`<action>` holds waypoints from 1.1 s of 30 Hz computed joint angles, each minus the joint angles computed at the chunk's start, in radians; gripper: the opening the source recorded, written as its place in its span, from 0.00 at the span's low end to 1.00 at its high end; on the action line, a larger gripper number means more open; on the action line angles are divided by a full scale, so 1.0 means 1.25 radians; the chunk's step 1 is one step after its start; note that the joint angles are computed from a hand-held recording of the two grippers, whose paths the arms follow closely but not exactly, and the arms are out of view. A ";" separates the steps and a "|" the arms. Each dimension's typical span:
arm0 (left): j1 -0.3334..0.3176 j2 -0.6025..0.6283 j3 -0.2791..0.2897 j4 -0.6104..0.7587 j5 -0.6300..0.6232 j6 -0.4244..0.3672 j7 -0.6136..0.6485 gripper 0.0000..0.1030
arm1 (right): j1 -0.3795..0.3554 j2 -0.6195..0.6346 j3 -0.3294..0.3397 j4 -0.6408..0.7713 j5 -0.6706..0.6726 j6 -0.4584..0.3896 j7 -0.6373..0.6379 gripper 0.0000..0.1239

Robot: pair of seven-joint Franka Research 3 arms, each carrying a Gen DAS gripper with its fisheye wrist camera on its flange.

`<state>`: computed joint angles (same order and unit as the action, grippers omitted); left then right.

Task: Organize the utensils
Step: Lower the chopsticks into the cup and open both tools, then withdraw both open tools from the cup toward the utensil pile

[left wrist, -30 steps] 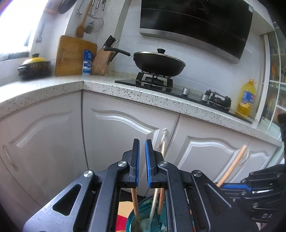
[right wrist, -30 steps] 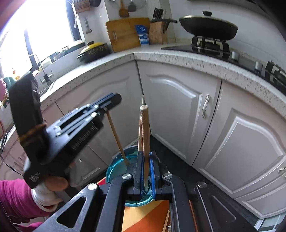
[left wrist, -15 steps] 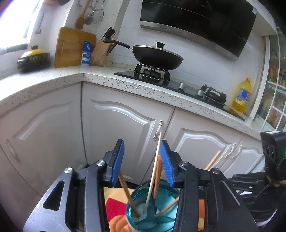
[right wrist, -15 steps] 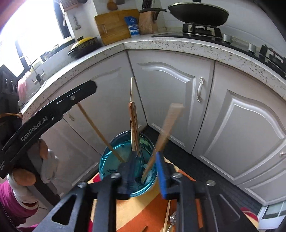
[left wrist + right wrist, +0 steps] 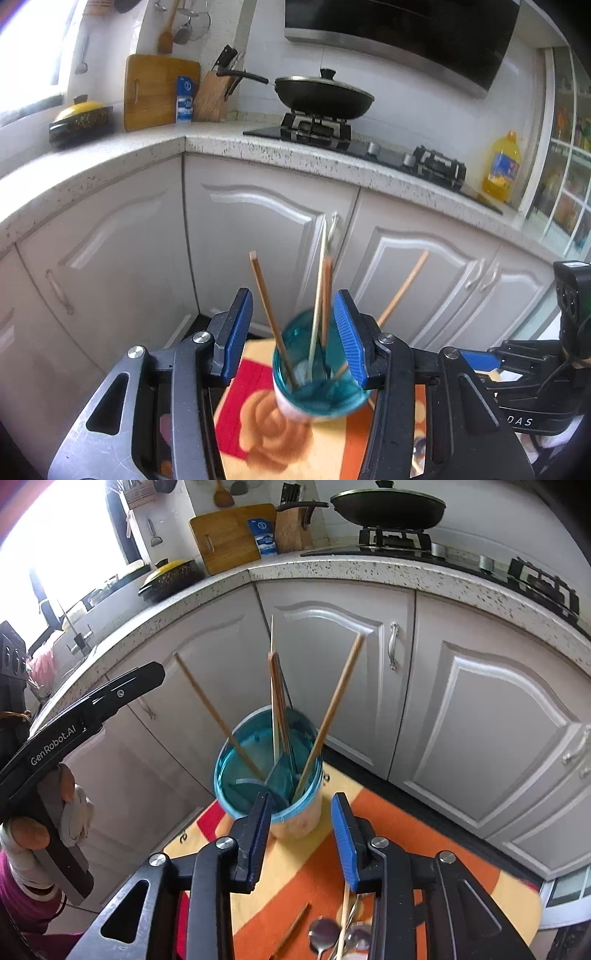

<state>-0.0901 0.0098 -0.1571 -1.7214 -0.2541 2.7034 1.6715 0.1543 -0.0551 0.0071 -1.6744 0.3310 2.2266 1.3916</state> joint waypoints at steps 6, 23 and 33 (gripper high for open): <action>-0.019 -0.051 -0.001 -0.066 0.018 -0.039 0.003 0.45 | 0.001 -0.081 0.008 -0.105 -0.036 0.034 0.053 0.27; -0.094 -0.127 0.007 -0.161 0.003 -0.089 0.029 0.46 | -0.030 -0.258 0.024 -0.304 -0.125 0.082 0.166 0.32; -0.133 -0.137 0.029 -0.173 -0.107 -0.163 0.107 0.51 | -0.053 -0.342 0.018 -0.395 -0.133 0.056 0.193 0.32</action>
<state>-0.2563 -0.1612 -0.1210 -1.9371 -0.3873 2.5001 1.8058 0.0879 -0.4831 0.0297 -2.1685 0.1643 2.2963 1.6324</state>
